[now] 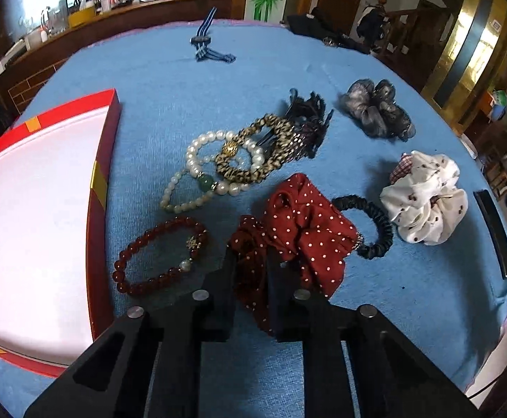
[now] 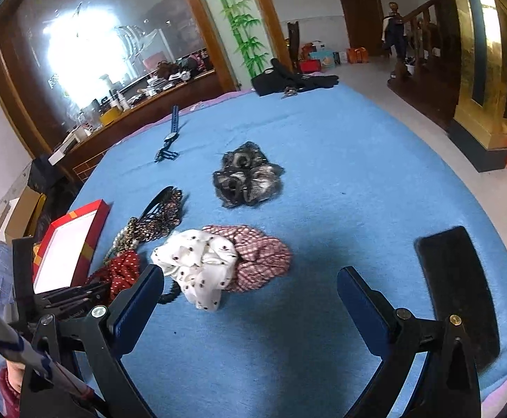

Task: Organize jewelry
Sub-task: 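Grasp the red polka-dot scrunchie with the left tool while the right grasps the white scrunchie, then carry both scrunchies into the red-rimmed tray and open both tools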

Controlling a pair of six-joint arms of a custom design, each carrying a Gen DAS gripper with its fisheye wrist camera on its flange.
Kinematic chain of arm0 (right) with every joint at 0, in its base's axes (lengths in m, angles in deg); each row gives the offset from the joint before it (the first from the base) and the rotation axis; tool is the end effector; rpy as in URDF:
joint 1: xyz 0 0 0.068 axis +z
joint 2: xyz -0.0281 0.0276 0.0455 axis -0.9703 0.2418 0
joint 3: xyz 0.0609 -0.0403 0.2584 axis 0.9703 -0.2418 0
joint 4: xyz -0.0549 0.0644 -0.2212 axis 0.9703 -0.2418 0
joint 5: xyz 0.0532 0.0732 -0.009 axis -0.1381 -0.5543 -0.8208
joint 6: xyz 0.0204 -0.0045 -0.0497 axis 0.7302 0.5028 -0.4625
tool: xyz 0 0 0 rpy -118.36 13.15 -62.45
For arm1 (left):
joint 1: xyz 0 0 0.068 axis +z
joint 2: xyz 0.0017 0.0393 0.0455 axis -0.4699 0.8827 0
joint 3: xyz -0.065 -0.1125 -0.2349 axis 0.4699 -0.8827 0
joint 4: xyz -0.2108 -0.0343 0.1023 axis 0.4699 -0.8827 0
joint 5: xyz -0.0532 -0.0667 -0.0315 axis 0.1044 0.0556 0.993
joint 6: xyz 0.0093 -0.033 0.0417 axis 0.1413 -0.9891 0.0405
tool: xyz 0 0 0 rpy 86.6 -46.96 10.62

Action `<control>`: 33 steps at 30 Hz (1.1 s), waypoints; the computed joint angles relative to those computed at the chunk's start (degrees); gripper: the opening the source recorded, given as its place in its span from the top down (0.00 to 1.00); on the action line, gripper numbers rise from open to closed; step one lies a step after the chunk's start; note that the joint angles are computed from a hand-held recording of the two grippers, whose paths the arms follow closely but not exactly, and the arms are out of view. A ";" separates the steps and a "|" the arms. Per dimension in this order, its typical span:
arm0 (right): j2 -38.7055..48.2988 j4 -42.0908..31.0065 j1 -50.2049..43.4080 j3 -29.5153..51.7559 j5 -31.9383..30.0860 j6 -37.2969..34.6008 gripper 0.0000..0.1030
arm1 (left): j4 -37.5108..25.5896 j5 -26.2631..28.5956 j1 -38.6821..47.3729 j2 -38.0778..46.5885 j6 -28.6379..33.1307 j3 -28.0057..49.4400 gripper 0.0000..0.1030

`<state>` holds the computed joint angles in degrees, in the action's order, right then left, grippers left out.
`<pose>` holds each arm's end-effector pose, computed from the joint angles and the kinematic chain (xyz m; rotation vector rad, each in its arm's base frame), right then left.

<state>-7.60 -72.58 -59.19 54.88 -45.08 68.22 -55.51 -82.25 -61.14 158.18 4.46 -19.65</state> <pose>0.2452 0.0801 0.2308 -0.1106 2.3876 0.4577 0.2513 -0.1549 0.1836 -0.0523 2.5875 -0.1378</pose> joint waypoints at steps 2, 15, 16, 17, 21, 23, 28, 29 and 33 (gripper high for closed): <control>1.75 0.50 1.54 1.07 -0.05 -0.50 0.07 | 0.41 -0.53 -0.47 -1.44 -0.02 -0.74 0.88; 17.32 0.75 6.65 8.36 1.87 -0.78 0.86 | -0.85 -3.70 -1.88 -9.06 0.08 -2.91 0.88; 16.55 1.13 6.51 7.79 1.86 -0.73 0.88 | -0.90 -3.80 -1.90 -9.55 0.10 -3.06 0.88; 15.46 1.62 6.27 7.03 1.90 -0.70 0.88 | -0.99 -4.02 -2.06 -9.94 -0.03 -3.13 0.88; 11.52 1.54 5.57 5.77 1.40 -0.56 0.91 | -1.75 -4.85 -2.48 -12.02 -0.15 -3.15 0.88; 9.91 1.04 5.54 5.64 0.90 -0.32 0.91 | -2.36 -5.14 -2.40 -13.38 0.00 -3.19 0.88; 8.01 0.11 6.40 6.46 -1.63 0.03 0.91 | -4.69 -6.17 -1.20 -17.91 0.14 -3.71 0.88; 7.85 -0.18 6.93 6.88 -1.91 0.08 0.91 | -5.29 -6.42 -0.73 -19.08 0.26 -3.90 0.88; 7.54 -1.01 9.48 8.75 -2.03 0.35 0.91 | -7.46 -6.84 1.30 -22.85 0.81 -4.42 0.88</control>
<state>-0.06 -73.59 -49.71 63.63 -47.11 68.57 -62.97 -89.09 -59.85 135.33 5.26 -24.08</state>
